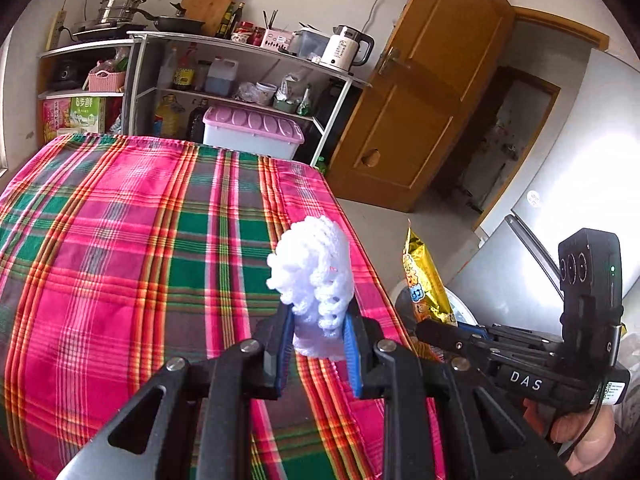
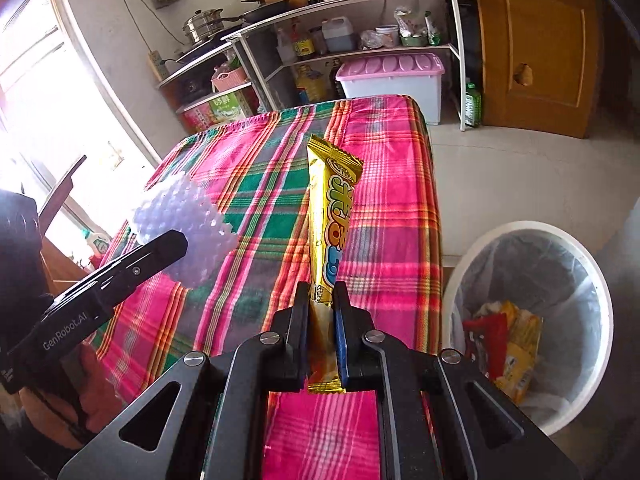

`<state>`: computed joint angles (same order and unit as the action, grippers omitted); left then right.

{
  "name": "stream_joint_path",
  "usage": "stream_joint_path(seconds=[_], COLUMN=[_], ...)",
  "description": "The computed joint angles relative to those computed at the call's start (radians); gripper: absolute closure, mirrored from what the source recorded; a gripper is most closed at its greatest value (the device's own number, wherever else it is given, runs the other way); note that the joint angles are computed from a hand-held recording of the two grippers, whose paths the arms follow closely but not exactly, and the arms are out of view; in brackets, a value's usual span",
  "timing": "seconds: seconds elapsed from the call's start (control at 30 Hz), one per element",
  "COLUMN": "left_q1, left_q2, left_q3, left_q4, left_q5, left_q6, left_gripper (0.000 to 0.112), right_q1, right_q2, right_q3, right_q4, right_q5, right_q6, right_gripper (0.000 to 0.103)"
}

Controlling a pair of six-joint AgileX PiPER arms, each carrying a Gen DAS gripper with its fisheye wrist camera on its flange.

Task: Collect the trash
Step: 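Carry the mesh sleeve with the left gripper and gold wrapper with the right over the bin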

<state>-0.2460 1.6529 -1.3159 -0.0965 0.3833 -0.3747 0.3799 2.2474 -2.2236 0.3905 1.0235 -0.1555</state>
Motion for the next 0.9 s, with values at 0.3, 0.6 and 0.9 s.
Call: stream_joint_path(seconds=[0.3,0.6,0.9], left_q1=[-0.092,-0.153,-0.198], left_q2=[0.021,0.146,0.348], left_q3=[-0.034,-0.192,-0.443], left_q4=[0.045,-0.004,-0.079], left_q5=[0.018,0.070,0.163], left_q6=[-0.053,0.008,0.096], left_gripper=[0.088,0.088,0.087], right_q1=[-0.062,-0.138,-0.228], right_q2=[-0.136,-0.174,-0.165], right_q3=[0.245,0.338,0.384], right_q4=[0.040,0.068,0.071], right_q5=[-0.098,-0.134,-0.152], right_q6=[-0.048,-0.066,-0.059], right_gripper=[0.092,0.092,0.092])
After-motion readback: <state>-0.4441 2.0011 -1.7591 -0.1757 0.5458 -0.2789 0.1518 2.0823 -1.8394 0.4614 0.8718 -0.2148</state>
